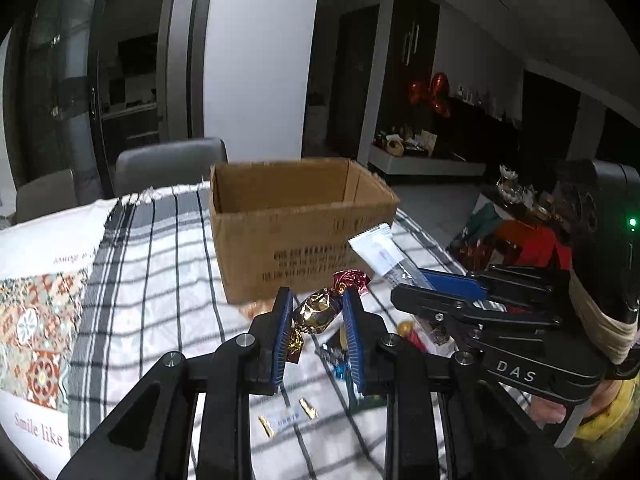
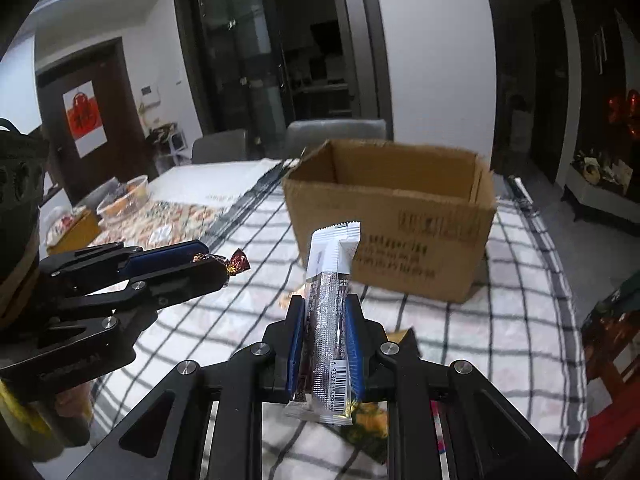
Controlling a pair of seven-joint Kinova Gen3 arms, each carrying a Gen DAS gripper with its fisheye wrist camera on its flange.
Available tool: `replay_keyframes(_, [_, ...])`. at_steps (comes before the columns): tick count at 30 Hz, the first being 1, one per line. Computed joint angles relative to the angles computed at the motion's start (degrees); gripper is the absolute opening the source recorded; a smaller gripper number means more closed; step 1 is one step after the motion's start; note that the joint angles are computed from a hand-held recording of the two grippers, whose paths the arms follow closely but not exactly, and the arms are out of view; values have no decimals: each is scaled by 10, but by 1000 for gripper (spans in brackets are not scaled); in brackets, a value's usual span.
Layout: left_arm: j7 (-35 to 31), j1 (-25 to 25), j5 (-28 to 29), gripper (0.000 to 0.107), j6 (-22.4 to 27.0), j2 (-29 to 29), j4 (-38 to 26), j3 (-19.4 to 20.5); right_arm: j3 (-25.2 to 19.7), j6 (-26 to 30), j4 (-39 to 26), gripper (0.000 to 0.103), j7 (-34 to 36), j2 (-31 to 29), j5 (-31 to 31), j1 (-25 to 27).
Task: Organize snacks
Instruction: 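Lift and carry the candy and white stick snack with both tools over the box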
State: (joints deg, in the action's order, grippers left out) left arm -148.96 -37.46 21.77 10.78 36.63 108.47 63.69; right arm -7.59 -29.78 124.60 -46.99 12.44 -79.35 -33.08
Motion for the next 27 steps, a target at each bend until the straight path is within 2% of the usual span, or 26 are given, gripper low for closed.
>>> replay_keyframes(6, [5, 22, 11, 26, 14, -13, -33, -6, 3, 4, -6, 21, 21, -24, -4, 18])
replay_keyframes(11, [-2, 58, 35, 26, 31, -18, -67, -40, 9, 20, -19, 21, 34, -31, 10, 41])
replay_keyframes(15, [-16, 99, 55, 26, 45, -15, -100, -77, 18, 37, -28, 21, 15, -27, 49, 59])
replay_keyframes(20, [-30, 149, 84, 26, 53, -4, -146, -121, 42, 66, -51, 21, 18, -13, 68, 73])
replay_keyframes(27, [-27, 239, 107, 26, 88, 18, -240, -210, 83, 108, -94, 21, 14, 11, 97, 97])
